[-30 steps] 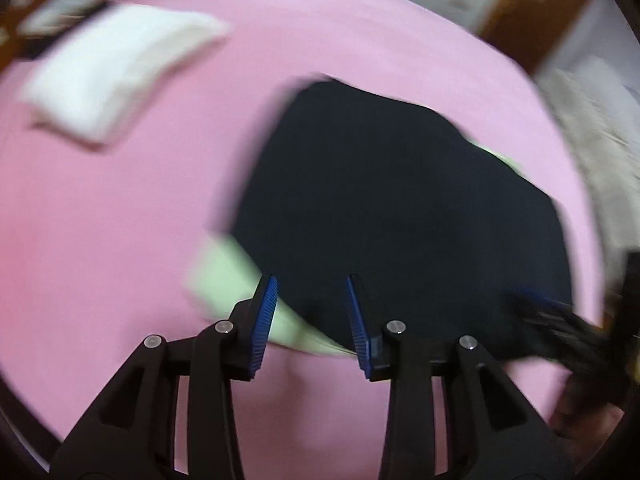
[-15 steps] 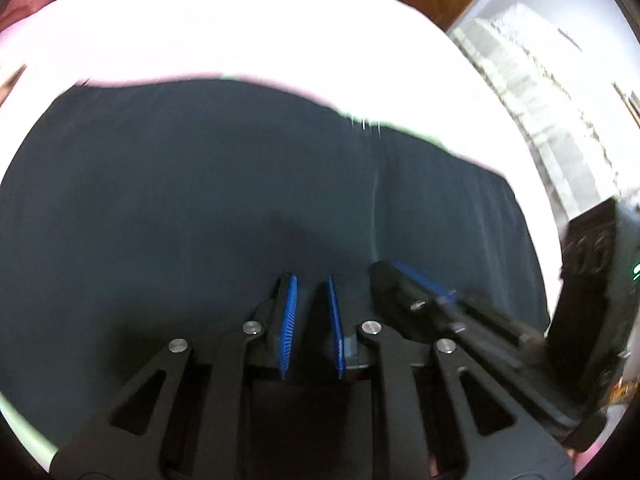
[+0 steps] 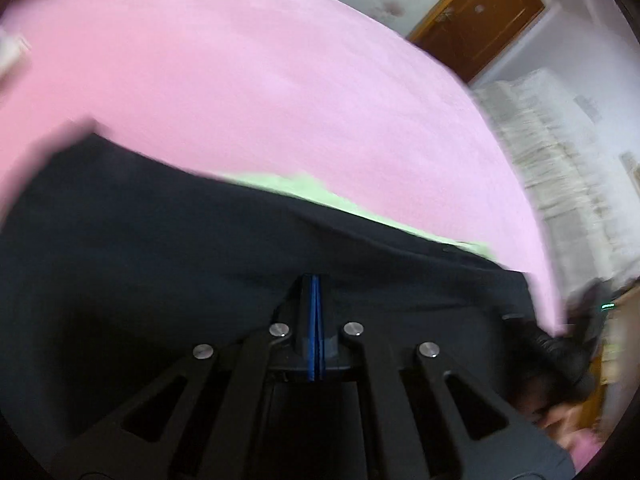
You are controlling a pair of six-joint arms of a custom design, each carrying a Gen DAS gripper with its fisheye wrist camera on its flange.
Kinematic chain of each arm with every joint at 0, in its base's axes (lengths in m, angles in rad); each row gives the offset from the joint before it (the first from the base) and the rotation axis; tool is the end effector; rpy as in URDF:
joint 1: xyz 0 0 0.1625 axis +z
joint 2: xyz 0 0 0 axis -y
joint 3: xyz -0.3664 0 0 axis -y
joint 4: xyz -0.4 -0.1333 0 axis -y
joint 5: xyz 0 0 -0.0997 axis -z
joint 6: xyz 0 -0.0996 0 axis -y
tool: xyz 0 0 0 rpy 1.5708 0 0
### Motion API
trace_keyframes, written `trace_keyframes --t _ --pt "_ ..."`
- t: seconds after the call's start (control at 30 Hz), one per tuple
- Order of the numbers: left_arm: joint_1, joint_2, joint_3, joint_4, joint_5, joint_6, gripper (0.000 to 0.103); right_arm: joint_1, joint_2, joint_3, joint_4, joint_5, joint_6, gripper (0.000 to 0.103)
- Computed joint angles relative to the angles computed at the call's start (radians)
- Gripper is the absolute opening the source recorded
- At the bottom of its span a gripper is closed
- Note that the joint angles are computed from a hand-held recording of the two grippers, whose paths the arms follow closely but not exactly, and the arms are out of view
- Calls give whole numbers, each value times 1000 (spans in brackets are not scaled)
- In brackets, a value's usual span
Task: Fold large clothes
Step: 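Pinch the black jacket edge with both tools and fold it over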
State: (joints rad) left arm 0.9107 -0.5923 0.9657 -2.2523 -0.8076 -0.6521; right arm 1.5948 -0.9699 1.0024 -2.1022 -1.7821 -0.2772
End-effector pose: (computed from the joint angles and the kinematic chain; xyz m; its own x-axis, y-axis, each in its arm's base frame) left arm -0.3267 -0.7506 0.1828 -0.9105 -0.2362 -0.3395 0.0400 0.7667 -0.6408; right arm 0.1302 -0.7382 0.4139 -0.9367 -0.1663 0.3081 -0.2884 0.8654 -0.4098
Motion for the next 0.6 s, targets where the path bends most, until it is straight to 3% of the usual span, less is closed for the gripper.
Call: trace_keyframes --t 0.07,0.1,0.17,0.27,0.33,0.4,0.53,0.6 --pt "12 -49 39 77 125 -55 1 -24 -18 -12 -62 -85 0 0" --pt "22 -75 59 108 155 -103 1 -34 -23 -19 -110 -169 4 0" --pt "46 -125 92 132 164 -171 1 -53 -30 -46 -168 -282 34 0" --pt "42 -114 8 321 189 -281 1 -54 -40 -89 -126 -334 117 0" --pt "20 -92 -39 375 173 -283 2 -46 -90 -49 -111 -250 100 0" --pt "-8 -79 -46 349 90 -229 2 -13 -144 31 -70 -170 66 0" --pt "-72 -4 -65 258 -63 -140 2 44 -245 194 187 39 -20 0" --pt "-99 32 -66 239 -50 -120 2 76 -303 317 228 66 -97 0"
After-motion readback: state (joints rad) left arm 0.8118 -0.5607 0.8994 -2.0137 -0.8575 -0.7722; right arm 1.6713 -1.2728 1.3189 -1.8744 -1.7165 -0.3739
